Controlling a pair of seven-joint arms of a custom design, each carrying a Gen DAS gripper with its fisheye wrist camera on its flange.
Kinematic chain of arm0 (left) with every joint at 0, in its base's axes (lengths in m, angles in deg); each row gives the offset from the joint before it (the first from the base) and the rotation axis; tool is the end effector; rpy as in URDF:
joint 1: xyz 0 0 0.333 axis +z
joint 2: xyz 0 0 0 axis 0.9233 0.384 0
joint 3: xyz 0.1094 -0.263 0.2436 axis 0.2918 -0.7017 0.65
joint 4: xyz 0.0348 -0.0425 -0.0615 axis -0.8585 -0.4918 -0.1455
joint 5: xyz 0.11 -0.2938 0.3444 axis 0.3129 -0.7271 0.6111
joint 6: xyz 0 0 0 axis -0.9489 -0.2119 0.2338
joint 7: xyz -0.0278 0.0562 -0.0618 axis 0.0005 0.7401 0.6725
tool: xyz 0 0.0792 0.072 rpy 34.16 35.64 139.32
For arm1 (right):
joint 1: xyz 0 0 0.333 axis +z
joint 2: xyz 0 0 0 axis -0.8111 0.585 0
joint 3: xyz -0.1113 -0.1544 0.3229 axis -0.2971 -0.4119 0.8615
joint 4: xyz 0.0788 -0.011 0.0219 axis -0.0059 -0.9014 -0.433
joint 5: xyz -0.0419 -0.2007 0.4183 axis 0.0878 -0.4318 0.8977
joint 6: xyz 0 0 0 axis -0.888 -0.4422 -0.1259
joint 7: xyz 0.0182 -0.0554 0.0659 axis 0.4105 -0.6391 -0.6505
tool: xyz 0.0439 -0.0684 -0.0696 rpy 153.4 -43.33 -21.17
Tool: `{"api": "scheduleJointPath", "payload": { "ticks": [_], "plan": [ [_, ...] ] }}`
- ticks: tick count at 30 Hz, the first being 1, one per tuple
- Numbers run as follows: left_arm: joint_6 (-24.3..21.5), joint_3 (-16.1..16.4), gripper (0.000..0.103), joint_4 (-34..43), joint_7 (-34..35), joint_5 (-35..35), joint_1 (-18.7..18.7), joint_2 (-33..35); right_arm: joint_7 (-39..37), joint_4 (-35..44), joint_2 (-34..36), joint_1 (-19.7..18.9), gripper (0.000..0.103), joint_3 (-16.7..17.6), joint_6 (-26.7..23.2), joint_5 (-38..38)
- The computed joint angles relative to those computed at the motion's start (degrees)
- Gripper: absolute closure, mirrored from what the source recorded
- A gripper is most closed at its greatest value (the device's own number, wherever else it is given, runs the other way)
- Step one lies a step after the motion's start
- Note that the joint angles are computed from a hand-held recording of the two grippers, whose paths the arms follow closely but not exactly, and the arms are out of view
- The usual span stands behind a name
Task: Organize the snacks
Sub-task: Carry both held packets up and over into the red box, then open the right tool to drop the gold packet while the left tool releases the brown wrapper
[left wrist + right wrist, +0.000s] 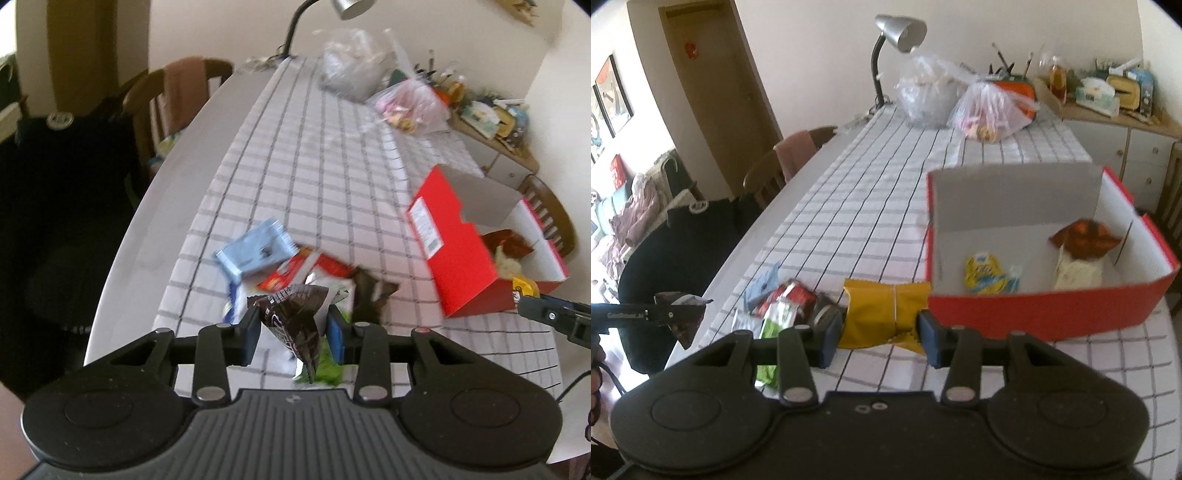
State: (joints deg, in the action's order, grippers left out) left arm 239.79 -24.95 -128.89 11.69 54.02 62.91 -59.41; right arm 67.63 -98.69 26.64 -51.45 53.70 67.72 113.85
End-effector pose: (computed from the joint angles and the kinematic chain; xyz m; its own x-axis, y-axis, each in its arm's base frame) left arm 0.5450 -0.2050 0.5005 0.2503 -0.9490 0.1917 -0.7366 -0.3152 -0.5984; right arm 0.6263 -0.0260 0.5153 0.4287 -0.8694 -0.2457 -0.7235 -0.1675 -0.6697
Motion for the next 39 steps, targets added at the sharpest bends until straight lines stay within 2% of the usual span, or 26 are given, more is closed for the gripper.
{"api": "scheduleJointPath", "payload": {
  "ticks": [7,14,23,32,39],
  "plan": [
    [-0.88,-1.03,0.067,7.26,-0.71,4.76,-1.61,4.69,-3.41,3.71,2.81,-1.73,0.059,-0.59,0.69,2.56],
    [-2.95,0.13,0.067,17.88,0.83,8.26,-6.56,12.73,-5.33,8.90,7.30,-4.85,0.059,-0.32,0.68,2.99],
    [-8.12,2.98,0.067,33.05,7.06,5.29,-13.48,24.36,-4.19,16.90,14.64,-9.61,0.059,1.36,-0.28,-0.89],
    [-16.30,5.64,0.066,50.23,11.78,1.84,-19.11,36.45,-1.08,24.80,21.81,-13.08,0.059,3.24,-2.63,-7.79],
    [-28.14,7.60,0.066,67.19,15.63,-1.61,-22.13,47.64,2.33,29.79,26.47,-14.09,0.059,4.55,-4.87,-13.77]
  ]
}}
